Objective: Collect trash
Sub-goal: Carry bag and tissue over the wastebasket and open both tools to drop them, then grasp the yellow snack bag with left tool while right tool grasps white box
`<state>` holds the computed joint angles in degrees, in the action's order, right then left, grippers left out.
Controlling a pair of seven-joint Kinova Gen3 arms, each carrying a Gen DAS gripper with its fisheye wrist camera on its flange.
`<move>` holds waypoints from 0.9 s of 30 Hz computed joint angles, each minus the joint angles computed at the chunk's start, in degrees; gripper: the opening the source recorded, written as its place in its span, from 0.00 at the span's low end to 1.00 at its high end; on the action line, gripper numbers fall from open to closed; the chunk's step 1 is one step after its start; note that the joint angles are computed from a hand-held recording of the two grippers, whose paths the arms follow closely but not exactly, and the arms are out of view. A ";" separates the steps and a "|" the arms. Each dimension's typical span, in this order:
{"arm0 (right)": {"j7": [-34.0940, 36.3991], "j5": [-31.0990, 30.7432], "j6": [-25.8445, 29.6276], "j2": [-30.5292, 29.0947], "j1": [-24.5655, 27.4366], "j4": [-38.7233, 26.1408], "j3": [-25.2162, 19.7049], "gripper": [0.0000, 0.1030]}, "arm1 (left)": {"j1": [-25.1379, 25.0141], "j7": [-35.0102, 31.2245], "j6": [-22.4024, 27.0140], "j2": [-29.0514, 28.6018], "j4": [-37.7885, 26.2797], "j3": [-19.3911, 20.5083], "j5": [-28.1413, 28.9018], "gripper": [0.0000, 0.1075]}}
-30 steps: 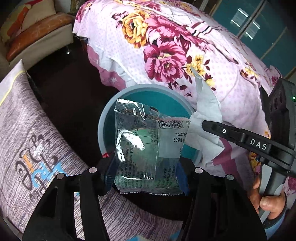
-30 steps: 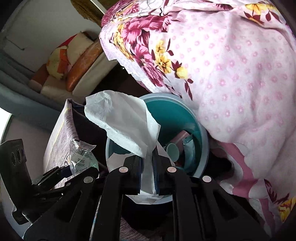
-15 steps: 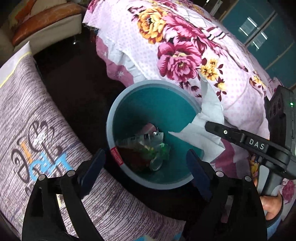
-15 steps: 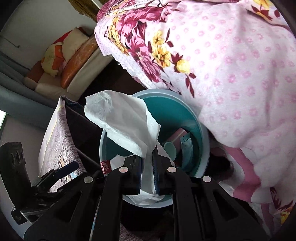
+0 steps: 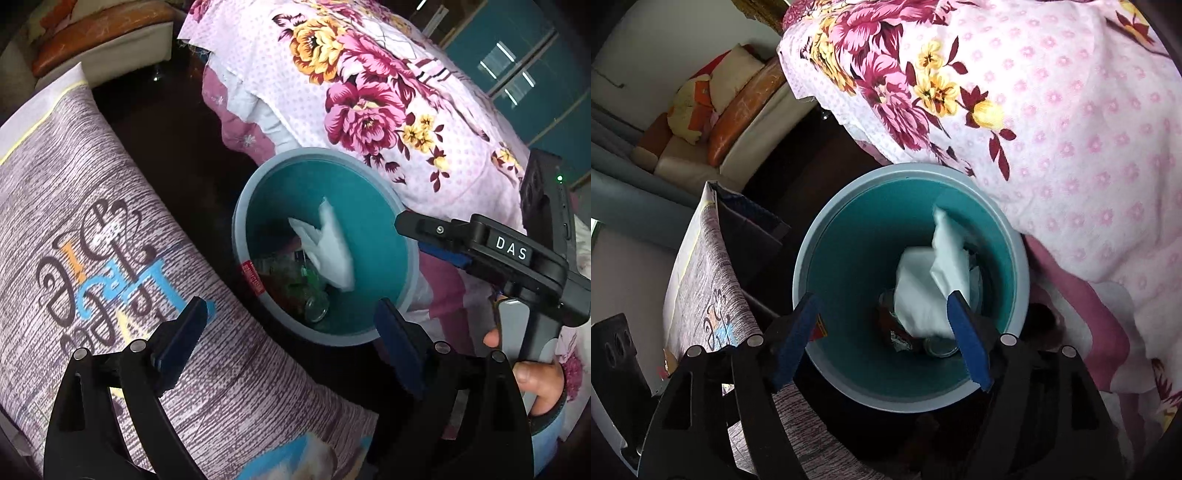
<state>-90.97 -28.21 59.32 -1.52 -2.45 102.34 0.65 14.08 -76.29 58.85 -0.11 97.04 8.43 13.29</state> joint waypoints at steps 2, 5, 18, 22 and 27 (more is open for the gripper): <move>-0.77 0.23 0.36 -0.08 -0.15 -0.19 -0.14 0.71 | -0.30 -0.33 0.23 -0.61 0.40 -0.33 0.66 0.86; -2.52 0.88 1.61 -0.15 -0.62 -0.99 -0.51 0.72 | -0.89 -0.54 0.52 -1.96 1.24 -0.86 1.52 0.86; -7.60 3.05 3.04 -2.74 -5.28 -2.77 -3.19 0.74 | -4.24 -1.05 3.82 -10.82 4.53 -3.55 1.80 0.87; -9.53 3.51 3.52 -3.16 -7.80 -3.78 -4.69 0.76 | -5.82 -1.88 5.79 -14.74 5.94 -5.19 1.70 0.87; -12.04 4.71 4.72 -2.79 -11.55 -6.11 -7.02 0.76 | -8.52 -3.21 9.10 -20.28 7.98 -8.34 1.16 0.87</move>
